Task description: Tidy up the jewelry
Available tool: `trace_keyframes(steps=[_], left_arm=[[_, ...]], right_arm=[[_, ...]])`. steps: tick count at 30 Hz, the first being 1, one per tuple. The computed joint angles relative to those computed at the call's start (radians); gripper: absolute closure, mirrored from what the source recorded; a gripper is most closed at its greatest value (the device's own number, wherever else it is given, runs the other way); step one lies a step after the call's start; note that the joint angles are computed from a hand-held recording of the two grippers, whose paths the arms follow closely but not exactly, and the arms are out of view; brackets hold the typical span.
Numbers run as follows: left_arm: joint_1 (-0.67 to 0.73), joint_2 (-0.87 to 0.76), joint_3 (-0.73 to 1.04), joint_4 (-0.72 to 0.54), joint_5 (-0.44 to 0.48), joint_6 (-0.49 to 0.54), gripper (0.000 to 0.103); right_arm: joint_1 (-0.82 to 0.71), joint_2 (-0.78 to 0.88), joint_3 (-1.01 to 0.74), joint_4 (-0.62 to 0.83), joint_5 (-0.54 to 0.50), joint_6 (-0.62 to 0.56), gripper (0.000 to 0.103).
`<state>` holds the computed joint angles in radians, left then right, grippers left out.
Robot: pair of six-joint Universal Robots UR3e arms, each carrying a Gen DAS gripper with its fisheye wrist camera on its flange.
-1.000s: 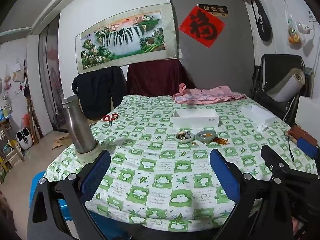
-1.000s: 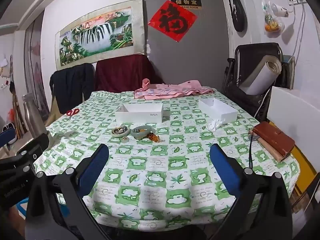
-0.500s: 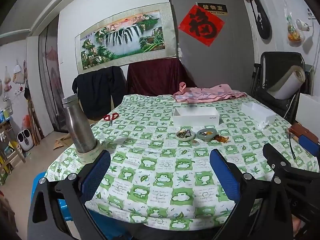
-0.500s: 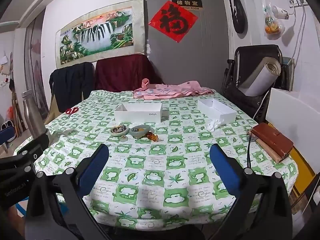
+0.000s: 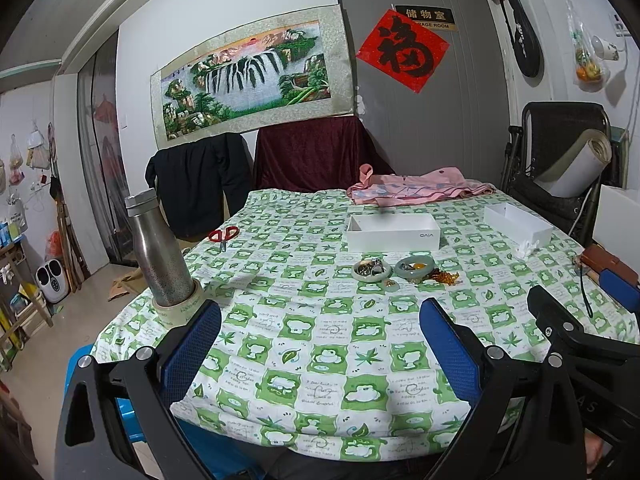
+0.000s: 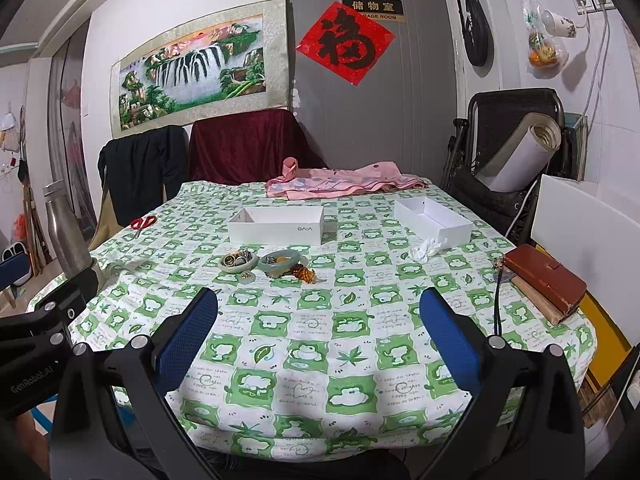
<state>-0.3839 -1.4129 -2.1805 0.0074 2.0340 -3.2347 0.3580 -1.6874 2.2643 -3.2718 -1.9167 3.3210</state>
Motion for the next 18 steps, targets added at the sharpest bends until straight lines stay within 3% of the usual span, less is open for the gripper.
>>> trace_keyframes(steps=[18], left_arm=[[0.001, 0.002, -0.001, 0.001, -0.002, 0.004, 0.006]], right_arm=[[-0.001, 0.000, 0.002, -0.004, 0.002, 0.001, 0.007]])
